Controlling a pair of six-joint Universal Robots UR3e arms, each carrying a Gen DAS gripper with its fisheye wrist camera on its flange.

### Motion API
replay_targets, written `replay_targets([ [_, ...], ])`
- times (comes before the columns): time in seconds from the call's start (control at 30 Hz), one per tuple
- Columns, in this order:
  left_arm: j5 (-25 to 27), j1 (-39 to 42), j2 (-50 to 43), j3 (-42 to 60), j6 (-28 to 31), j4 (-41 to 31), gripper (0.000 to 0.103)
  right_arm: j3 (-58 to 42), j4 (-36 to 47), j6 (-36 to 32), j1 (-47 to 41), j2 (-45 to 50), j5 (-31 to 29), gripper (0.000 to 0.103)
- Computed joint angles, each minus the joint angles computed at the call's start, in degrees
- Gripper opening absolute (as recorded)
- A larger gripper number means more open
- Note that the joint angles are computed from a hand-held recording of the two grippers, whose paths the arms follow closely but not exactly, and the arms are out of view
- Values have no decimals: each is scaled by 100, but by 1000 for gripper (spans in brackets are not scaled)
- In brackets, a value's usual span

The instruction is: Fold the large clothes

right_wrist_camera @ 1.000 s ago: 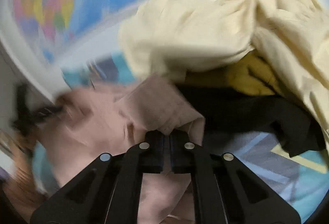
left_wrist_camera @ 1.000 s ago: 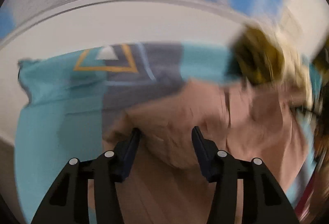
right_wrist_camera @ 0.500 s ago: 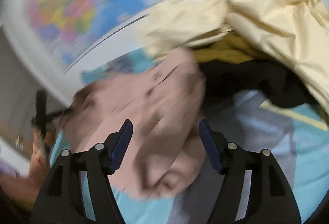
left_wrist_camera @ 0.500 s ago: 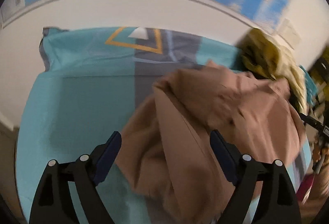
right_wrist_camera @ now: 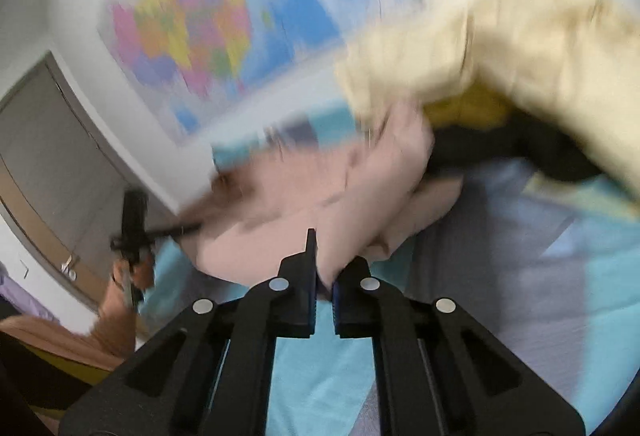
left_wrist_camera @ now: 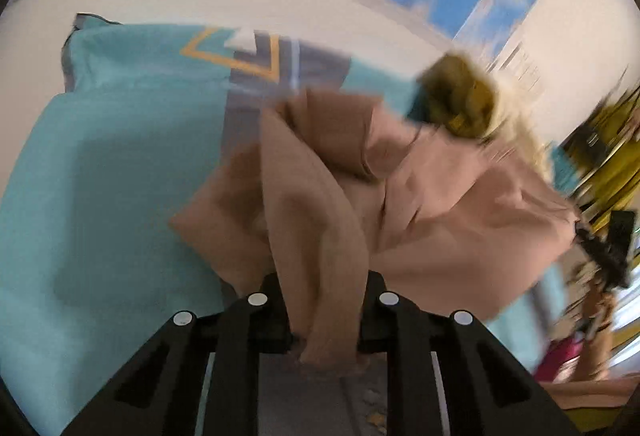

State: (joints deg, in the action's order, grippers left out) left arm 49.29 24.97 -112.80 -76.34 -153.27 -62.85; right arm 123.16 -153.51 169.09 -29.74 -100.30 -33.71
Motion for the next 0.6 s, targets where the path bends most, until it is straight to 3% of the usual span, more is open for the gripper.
replay_targets([
  [0.07, -373, 190, 367, -274, 290, -445, 18, 36, 339, -266, -135, -352, 22, 5],
  [0.17, 359, -56, 489, -712, 306, -289, 25, -174, 1019, -461, 166, 145, -664, 6],
  [0.2, 651, -139, 367, -751, 304, -333, 27, -290, 1253, -555, 373, 444, -1138, 6],
  [0.27, 540, -57, 496, -1066, 302, -29, 35, -334, 956, -224, 738, 878, -1938, 16],
  [0.3, 486, 2, 672, -1270, 226, 284, 37, -241, 872, -160, 719, 863, -2007, 22],
  [0.37, 465, 63, 1221, -1800, 151, 1278, 63, 78, 552, 78, 456, 572, -1831, 41],
  [0.4, 371, 75, 1347, -1862, 206, 1488, 67, 195, 278, 242, 398, 363, -1934, 42],
  [0.47, 315, -40, 1485, -1819, 490, 1689, 69, 243, -249, 476, 433, 156, -2059, 50],
  [0.53, 691, -475, 1291, -1479, 542, 1881, 71, 27, -564, 516, 729, 290, -2088, 52],
  [0.6, 1024, -898, 817, -834, 575, 1606, 71, -399, -767, 543, 1193, 726, -2324, 57],
])
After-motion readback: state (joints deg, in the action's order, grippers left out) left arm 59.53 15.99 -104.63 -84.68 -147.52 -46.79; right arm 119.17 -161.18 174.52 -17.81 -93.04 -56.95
